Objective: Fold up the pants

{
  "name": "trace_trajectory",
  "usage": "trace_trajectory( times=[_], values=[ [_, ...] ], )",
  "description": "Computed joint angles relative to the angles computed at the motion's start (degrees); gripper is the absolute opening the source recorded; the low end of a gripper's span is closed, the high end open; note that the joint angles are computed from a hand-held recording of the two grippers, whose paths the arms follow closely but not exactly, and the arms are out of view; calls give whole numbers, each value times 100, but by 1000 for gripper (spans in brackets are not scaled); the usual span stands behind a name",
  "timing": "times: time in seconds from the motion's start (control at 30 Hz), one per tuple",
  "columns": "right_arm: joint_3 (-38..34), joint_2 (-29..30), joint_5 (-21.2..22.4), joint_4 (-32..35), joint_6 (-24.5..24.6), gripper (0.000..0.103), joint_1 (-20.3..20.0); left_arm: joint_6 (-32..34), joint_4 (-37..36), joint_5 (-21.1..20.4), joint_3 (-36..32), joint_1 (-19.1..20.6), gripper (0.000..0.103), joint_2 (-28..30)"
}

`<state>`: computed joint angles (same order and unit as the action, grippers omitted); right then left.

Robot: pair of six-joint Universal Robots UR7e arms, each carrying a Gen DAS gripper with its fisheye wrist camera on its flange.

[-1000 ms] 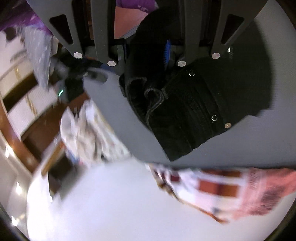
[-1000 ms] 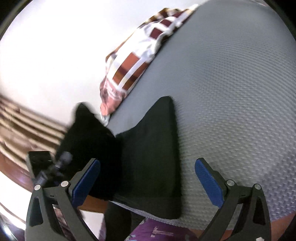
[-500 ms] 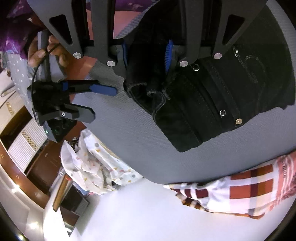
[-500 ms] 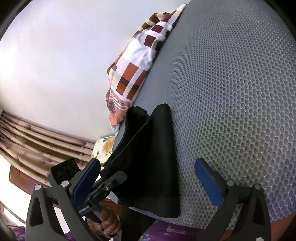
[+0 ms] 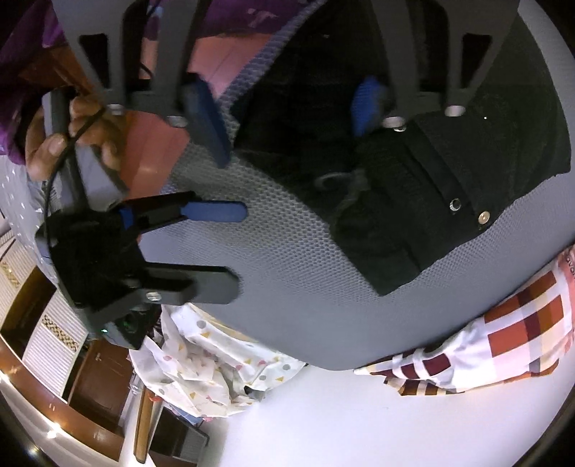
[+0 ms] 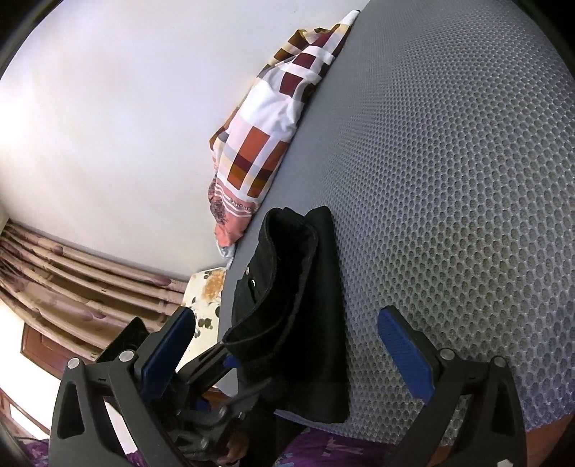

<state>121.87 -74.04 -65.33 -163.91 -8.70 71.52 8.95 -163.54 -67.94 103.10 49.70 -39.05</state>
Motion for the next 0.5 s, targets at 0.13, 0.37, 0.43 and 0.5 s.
trace_trajectory(
  times=[0.13,0.37,0.43,0.5],
  values=[
    [26,-83,56,-63,68,102,-53,32,-134,269,192,-252,80,-129],
    [47,-325,391,173,-329,102,62,-642,-112,-1448,153,387,85,-643],
    [-17,-315,595,387,-345,102,113,-648,65,-1382,26,448,85,-573],
    [-81,-281,797,672,-343,102,133,-788,335,-1542,-91,509,85,-516]
  ],
)
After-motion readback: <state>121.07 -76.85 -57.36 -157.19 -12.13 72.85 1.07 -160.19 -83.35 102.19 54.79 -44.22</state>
